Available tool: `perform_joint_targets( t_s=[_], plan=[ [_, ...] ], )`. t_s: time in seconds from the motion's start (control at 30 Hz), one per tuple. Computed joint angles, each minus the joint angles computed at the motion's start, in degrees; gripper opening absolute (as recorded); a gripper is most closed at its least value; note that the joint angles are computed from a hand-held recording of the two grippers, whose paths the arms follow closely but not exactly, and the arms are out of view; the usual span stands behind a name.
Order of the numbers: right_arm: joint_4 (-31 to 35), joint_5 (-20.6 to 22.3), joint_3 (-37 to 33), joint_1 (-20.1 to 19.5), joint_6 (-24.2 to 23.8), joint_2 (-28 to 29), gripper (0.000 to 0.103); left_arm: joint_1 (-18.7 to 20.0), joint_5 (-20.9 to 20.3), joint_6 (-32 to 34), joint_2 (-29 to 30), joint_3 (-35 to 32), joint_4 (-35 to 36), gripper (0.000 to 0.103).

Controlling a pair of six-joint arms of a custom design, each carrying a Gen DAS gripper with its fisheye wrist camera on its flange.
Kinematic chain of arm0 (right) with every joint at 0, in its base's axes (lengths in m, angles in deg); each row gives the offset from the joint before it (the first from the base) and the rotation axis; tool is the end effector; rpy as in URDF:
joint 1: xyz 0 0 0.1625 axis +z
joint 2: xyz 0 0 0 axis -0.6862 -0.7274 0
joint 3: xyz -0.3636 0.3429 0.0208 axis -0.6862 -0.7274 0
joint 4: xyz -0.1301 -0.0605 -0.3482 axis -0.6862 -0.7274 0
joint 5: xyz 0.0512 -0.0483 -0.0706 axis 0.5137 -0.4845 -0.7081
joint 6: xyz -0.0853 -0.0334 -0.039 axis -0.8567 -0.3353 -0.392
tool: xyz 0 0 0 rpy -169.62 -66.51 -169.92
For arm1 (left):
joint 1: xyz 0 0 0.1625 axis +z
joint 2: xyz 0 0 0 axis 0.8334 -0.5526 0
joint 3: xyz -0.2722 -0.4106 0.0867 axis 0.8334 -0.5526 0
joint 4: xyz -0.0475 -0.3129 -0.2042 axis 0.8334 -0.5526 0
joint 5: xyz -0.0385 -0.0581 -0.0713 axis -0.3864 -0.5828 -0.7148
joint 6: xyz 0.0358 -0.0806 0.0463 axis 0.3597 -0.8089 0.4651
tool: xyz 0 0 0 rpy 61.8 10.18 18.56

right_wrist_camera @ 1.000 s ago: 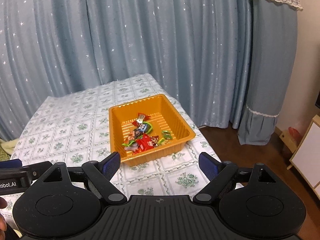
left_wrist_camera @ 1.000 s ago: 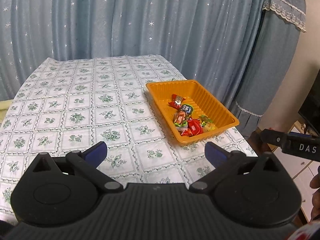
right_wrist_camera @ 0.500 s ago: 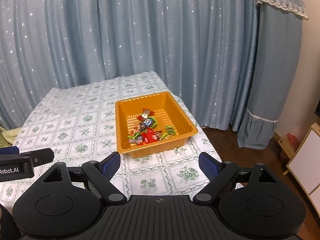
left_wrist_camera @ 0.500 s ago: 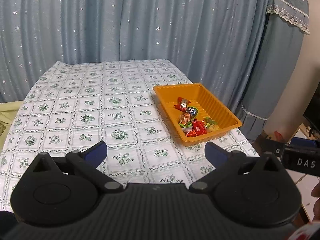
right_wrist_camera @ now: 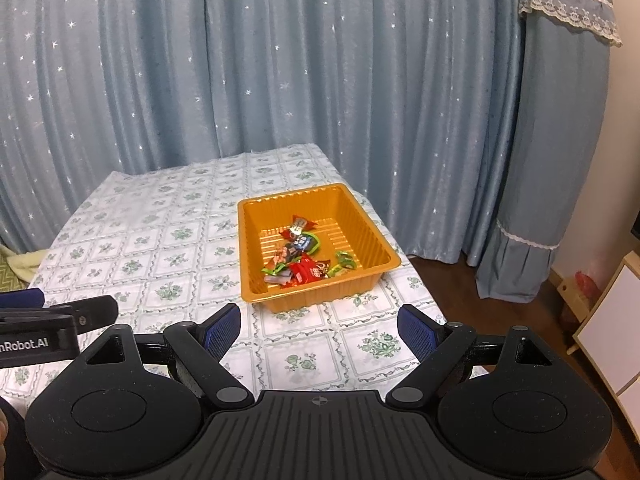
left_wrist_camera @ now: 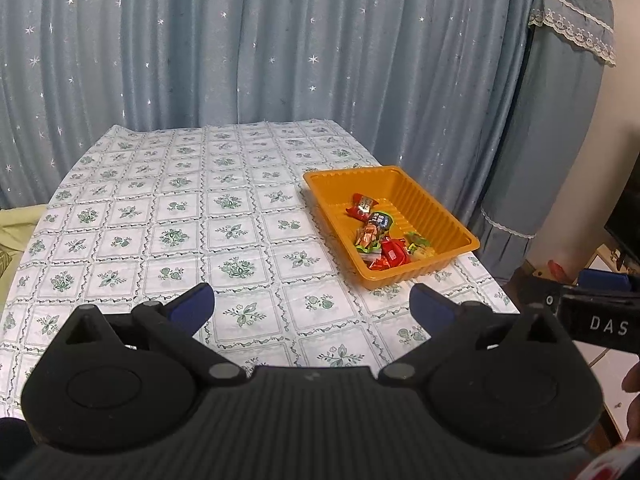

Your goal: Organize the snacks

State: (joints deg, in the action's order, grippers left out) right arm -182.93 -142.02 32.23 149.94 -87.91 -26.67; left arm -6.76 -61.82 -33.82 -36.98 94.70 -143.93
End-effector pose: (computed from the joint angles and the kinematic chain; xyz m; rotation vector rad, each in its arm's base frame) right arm 0.2675 -0.5398 0.0512 0.9364 -2.4047 0.9303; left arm -0.0987 -0.4672 0.2152 0.0384 2.0384 -1.2399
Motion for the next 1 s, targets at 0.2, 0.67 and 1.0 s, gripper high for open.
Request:
perform_joint_targets(
  t_s=[0.2, 0.67, 1.0],
  plan=[
    [-0.06, 0.38, 0.14, 0.08, -0.14, -0.07, 0.085, -0.05, 0.47, -0.28, 0.18, -0.01, 0.47, 0.103],
    [-0.31, 0.59, 0.17, 0.19, -0.34, -0.11, 0.085, -0.22, 0.94, -0.86, 0.19, 0.26, 0.12, 0.103],
    [-0.21, 0.6, 0.08, 0.17, -0.31, -0.11, 0.085, -0.2, 0.9, -0.82, 0.37, 0.22, -0.15, 0.103]
  ],
)
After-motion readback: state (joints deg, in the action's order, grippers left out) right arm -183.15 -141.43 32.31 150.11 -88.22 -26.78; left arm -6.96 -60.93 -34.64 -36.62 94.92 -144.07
